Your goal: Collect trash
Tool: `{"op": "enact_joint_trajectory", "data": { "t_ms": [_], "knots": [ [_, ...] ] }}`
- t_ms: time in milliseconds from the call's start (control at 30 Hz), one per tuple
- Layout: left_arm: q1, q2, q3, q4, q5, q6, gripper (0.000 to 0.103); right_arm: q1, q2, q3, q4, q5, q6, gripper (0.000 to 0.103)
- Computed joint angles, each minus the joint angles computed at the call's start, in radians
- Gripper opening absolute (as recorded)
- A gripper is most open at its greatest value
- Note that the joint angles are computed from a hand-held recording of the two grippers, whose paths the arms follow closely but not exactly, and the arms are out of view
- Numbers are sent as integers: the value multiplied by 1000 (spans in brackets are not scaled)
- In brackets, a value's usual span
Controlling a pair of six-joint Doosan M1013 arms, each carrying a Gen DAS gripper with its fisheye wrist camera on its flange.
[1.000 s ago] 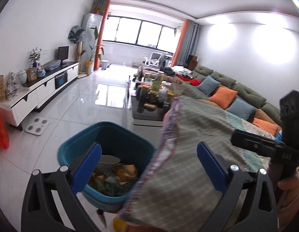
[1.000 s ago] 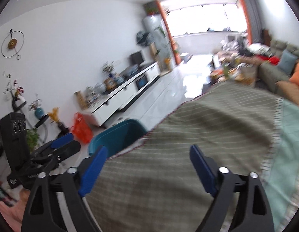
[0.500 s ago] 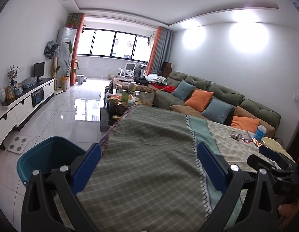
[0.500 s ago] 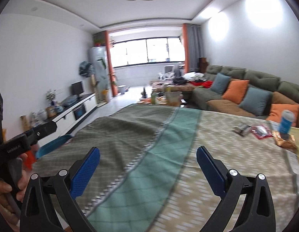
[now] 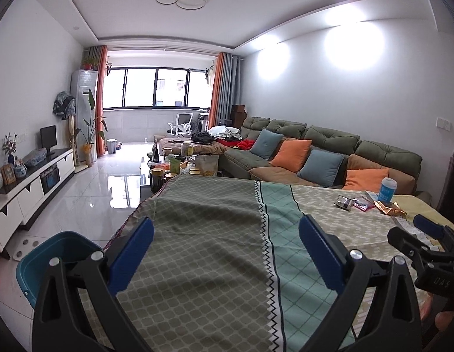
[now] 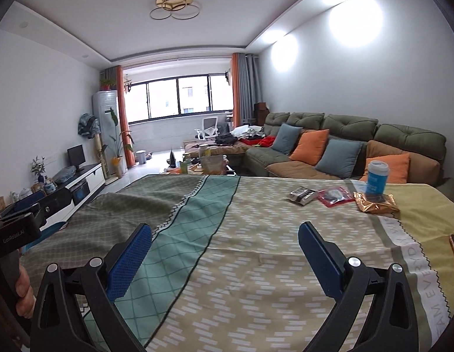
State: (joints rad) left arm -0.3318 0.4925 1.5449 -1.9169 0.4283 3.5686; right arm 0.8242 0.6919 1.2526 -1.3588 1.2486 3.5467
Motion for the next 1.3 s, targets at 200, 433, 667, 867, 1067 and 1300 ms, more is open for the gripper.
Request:
{"op": "enact_joint_trajectory", "data": {
  "t_ms": [200, 433, 667, 867, 1067, 1300],
  "knots": [
    [-10, -5, 19, -58, 22, 72, 100, 4, -1, 5, 5, 35, 10, 99],
    [-14, -9, 34, -107, 50, 137, 100, 10, -4, 7, 4, 64, 15, 99],
    [-24, -13, 45, -154, 63, 188, 100, 13, -9, 12, 3, 80, 22, 99],
    [-23, -14, 51, -180, 75, 216, 100, 15, -11, 14, -6, 92, 24, 99],
    [-25, -15, 54, -195, 77, 227, 100, 16, -11, 13, -10, 97, 23, 99],
    [-22, -16, 56, -201, 82, 237, 100, 17, -14, 14, -16, 105, 24, 99]
  ]
}}
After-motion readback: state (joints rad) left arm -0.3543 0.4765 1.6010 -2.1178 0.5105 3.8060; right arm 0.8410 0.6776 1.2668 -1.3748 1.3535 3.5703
